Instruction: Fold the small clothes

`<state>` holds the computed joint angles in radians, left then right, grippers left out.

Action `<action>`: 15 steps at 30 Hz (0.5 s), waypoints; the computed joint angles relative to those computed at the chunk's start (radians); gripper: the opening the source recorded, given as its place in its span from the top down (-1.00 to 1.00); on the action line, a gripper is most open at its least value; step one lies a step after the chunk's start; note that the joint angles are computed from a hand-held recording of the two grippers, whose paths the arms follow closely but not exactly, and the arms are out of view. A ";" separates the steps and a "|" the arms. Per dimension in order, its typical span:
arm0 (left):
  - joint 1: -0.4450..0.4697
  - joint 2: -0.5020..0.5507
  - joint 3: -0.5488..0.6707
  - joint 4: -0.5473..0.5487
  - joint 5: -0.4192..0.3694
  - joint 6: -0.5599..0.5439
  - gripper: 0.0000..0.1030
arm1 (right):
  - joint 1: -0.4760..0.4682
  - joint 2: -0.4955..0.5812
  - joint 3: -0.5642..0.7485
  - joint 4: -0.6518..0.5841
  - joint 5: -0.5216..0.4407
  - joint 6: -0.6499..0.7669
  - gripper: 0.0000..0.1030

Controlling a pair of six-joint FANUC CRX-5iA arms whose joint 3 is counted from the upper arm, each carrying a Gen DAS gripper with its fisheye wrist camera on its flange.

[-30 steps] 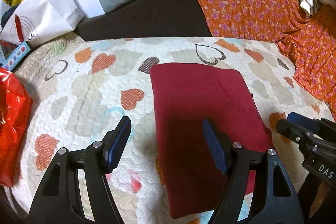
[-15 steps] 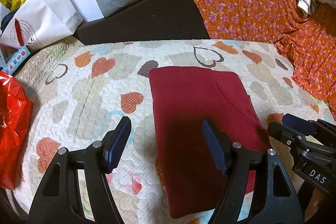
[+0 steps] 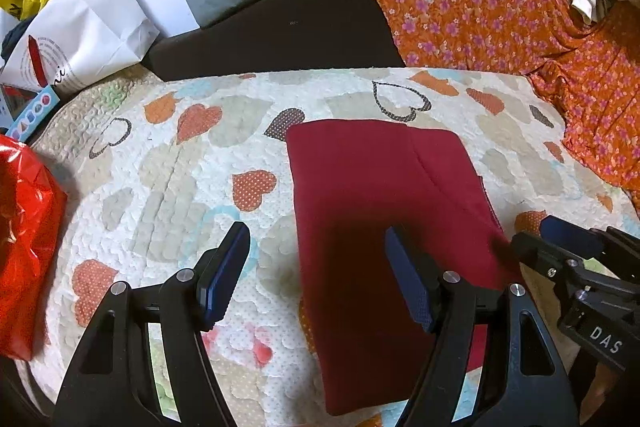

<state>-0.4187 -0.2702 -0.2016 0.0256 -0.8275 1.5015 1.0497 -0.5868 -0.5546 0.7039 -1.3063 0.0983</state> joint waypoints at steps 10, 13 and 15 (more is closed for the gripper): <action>0.005 -0.003 -0.009 0.023 0.007 -0.018 -0.37 | 0.000 0.007 0.001 -0.004 0.011 0.001 0.18; 0.003 0.000 -0.008 0.025 0.002 -0.013 -0.37 | -0.003 0.009 0.004 -0.014 0.014 0.003 0.18; 0.001 0.002 -0.005 0.022 0.000 -0.006 -0.37 | -0.007 0.011 0.005 -0.019 0.019 0.007 0.18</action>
